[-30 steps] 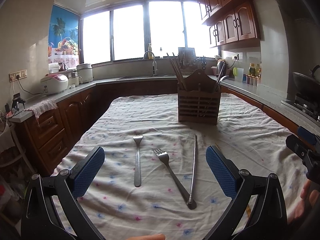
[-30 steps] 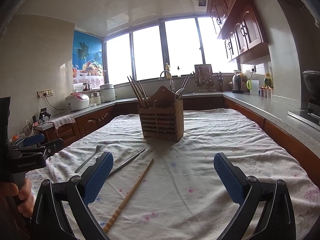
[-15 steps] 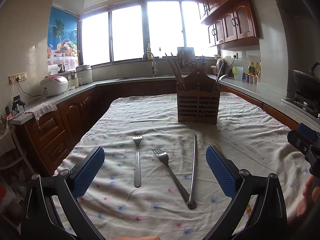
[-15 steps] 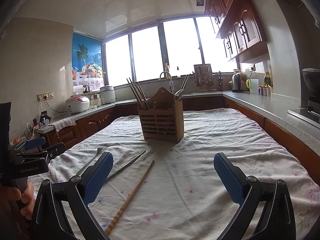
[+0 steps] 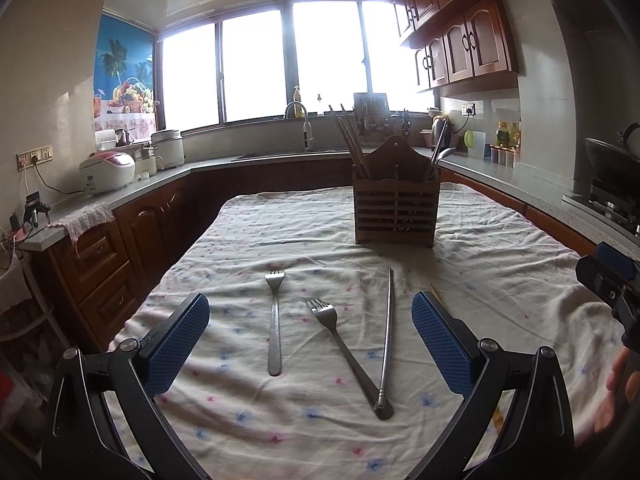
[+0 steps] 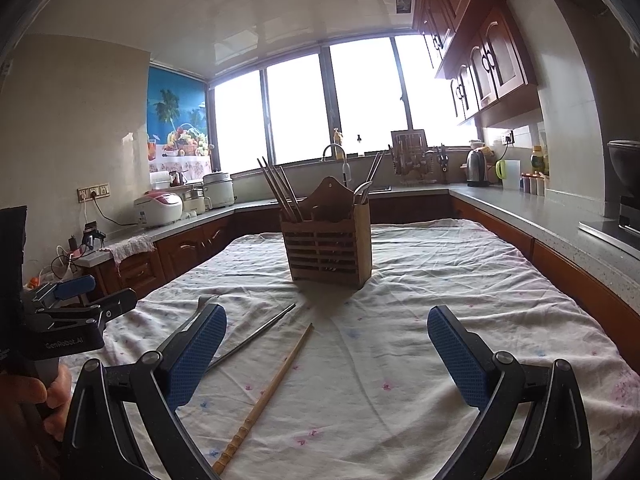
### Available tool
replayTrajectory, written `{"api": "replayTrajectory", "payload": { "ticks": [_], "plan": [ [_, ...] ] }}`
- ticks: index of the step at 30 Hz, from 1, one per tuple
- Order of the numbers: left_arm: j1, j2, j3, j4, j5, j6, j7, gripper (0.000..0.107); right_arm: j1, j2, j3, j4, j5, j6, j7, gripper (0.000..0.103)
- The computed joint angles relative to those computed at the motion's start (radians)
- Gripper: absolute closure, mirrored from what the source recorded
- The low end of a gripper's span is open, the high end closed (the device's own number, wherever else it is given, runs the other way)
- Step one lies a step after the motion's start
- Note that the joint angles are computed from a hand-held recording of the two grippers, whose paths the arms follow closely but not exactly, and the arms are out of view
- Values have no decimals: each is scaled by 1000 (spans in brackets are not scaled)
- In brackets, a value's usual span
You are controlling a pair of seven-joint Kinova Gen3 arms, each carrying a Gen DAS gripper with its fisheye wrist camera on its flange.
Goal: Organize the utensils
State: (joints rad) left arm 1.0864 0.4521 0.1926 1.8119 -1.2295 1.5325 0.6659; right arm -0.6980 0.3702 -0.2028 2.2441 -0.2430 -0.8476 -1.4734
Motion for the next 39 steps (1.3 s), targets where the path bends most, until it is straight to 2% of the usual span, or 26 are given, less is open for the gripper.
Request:
{"api": "replayTrajectory", "payload": {
  "ticks": [39],
  "plan": [
    [-2,-1,0,-7,-10,-8,-17,4,6,-9,-2,-8,17,14,-7,1]
  ]
}}
